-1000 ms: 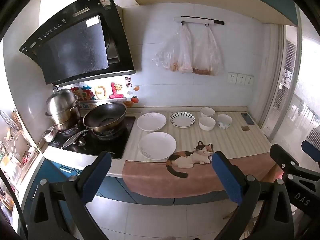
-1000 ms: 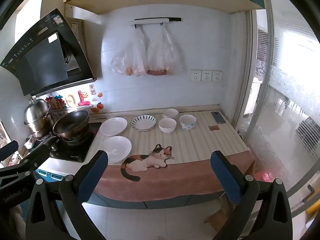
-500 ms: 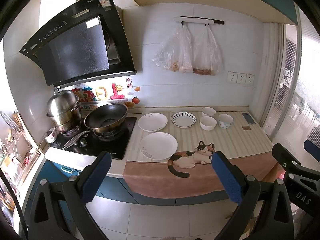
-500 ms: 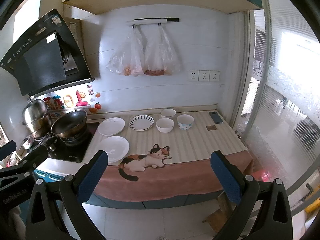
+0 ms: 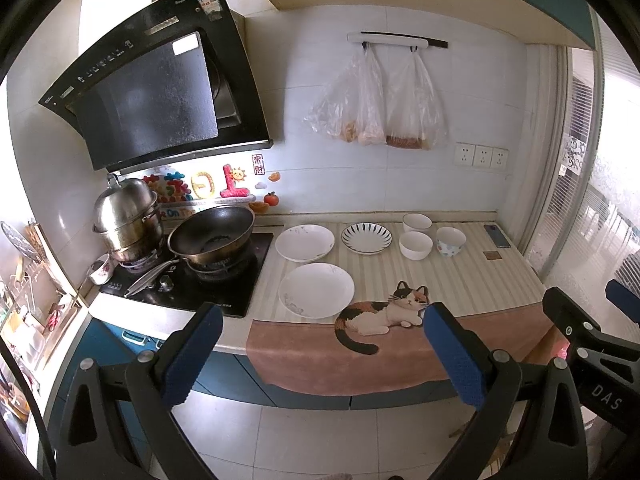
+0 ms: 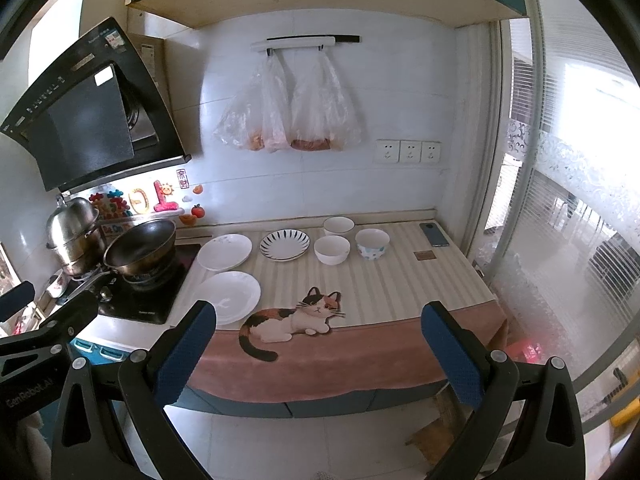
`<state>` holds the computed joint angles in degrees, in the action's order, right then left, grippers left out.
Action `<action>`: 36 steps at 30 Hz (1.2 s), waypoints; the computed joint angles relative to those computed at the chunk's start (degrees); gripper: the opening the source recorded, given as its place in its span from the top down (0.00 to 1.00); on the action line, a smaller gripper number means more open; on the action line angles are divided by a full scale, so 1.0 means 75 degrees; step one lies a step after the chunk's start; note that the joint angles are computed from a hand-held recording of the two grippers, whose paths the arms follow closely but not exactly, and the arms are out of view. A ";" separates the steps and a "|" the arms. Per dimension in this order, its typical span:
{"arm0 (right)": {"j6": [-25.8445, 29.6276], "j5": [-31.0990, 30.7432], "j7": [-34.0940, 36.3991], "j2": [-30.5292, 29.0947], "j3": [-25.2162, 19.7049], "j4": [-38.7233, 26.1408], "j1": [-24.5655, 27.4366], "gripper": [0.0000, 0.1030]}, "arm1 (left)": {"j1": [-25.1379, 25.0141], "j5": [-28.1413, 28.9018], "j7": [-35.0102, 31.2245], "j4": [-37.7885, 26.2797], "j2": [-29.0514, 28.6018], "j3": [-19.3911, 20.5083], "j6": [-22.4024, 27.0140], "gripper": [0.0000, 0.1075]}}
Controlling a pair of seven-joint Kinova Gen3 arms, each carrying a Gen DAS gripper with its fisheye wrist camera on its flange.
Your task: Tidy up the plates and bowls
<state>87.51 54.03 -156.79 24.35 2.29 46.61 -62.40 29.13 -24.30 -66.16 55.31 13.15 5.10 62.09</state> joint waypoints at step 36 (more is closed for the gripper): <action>0.0026 -0.0046 -0.0027 0.0043 0.0011 -0.0064 -0.0053 0.00 | -0.0036 0.0076 -0.0132 -0.0097 -0.0035 0.0013 0.0138 0.04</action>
